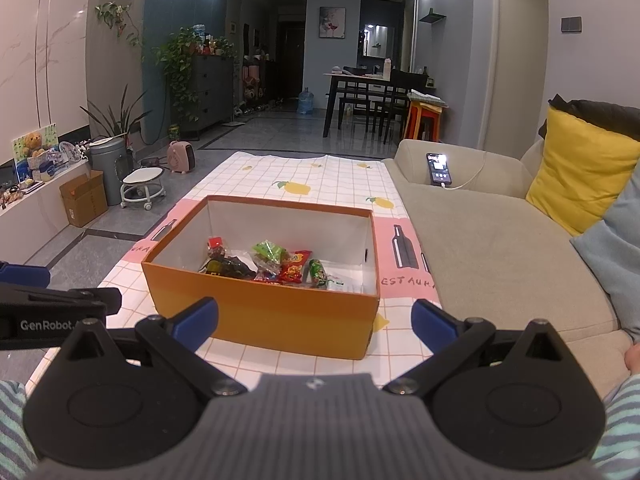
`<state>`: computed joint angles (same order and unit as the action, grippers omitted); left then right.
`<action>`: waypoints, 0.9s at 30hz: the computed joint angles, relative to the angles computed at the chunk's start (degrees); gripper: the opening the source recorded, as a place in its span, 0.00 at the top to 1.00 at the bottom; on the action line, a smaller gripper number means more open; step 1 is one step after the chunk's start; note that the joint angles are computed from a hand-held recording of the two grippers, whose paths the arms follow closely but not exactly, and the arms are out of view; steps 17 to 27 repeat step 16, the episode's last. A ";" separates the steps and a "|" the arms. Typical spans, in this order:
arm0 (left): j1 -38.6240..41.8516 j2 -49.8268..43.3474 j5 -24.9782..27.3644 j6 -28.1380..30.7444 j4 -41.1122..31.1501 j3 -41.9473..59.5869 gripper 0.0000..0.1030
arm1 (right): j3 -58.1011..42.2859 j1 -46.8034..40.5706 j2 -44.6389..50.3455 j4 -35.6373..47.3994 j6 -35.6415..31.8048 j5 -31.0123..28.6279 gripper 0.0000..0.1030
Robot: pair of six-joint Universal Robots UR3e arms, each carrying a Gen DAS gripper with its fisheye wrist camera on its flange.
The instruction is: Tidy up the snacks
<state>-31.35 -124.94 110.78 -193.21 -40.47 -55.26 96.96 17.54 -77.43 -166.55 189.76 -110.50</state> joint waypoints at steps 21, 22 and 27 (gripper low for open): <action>0.24 -1.14 -0.65 0.74 0.06 1.57 0.06 | 0.43 -1.52 0.18 1.28 0.03 1.95 0.04; 0.24 -1.14 -0.65 0.74 0.06 1.57 0.06 | 0.43 -1.52 0.18 1.28 0.03 1.95 0.04; 0.24 -1.14 -0.65 0.74 0.06 1.57 0.06 | 0.43 -1.52 0.18 1.28 0.03 1.95 0.04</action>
